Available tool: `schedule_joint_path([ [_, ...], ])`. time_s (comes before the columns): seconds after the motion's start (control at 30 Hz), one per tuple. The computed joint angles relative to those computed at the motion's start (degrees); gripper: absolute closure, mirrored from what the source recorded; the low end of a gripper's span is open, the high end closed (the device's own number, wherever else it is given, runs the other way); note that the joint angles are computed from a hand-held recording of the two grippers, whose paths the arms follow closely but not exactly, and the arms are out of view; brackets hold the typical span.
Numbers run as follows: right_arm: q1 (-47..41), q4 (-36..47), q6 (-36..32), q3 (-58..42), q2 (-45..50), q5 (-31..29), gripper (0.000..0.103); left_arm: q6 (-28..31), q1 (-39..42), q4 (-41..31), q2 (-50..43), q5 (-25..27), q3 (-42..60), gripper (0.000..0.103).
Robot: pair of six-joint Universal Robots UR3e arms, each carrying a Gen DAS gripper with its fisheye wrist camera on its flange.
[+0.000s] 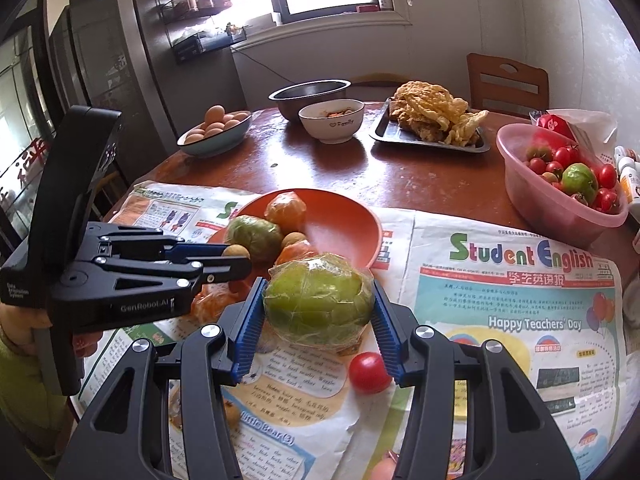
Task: Organize fruits
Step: 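Lift and carry the green fruit and brown fruit over the bowl with both tools, then lower both fruits into the bowl and open the right tool while the left tool opens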
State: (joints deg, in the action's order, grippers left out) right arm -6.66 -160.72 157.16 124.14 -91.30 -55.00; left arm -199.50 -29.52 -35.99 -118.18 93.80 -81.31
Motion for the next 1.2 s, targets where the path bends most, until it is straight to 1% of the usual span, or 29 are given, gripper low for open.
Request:
schedule_joint_path([
  [0.17,0.01,-0.33,0.14,-1.62,2.08,-0.67,0.054,0.31,0.04,-1.03,-2.04,-0.46,2.53,0.088],
  [0.43,0.57,-0.88,0.66,-4.72,5.47,-1.67,0.054,0.58,0.49,-1.39,-3.4,-1.38,3.64,0.088],
  [0.8,2.54,-0.29,1.66,-11.31,10.72,-3.37,0.054,0.62,1.38,-0.86,-4.05,-2.25,3.54,0.088],
  [1.03,4.54,0.21,2.42,-15.11,14.19,-5.66,0.054,0.3,1.88,0.04,-4.08,-2.24,2.99,0.088],
  [1.2,5.43,1.45,2.85,-18.08,16.06,-5.78,0.054,0.34,2.19,0.62,-4.23,-2.5,2.79,0.088],
])
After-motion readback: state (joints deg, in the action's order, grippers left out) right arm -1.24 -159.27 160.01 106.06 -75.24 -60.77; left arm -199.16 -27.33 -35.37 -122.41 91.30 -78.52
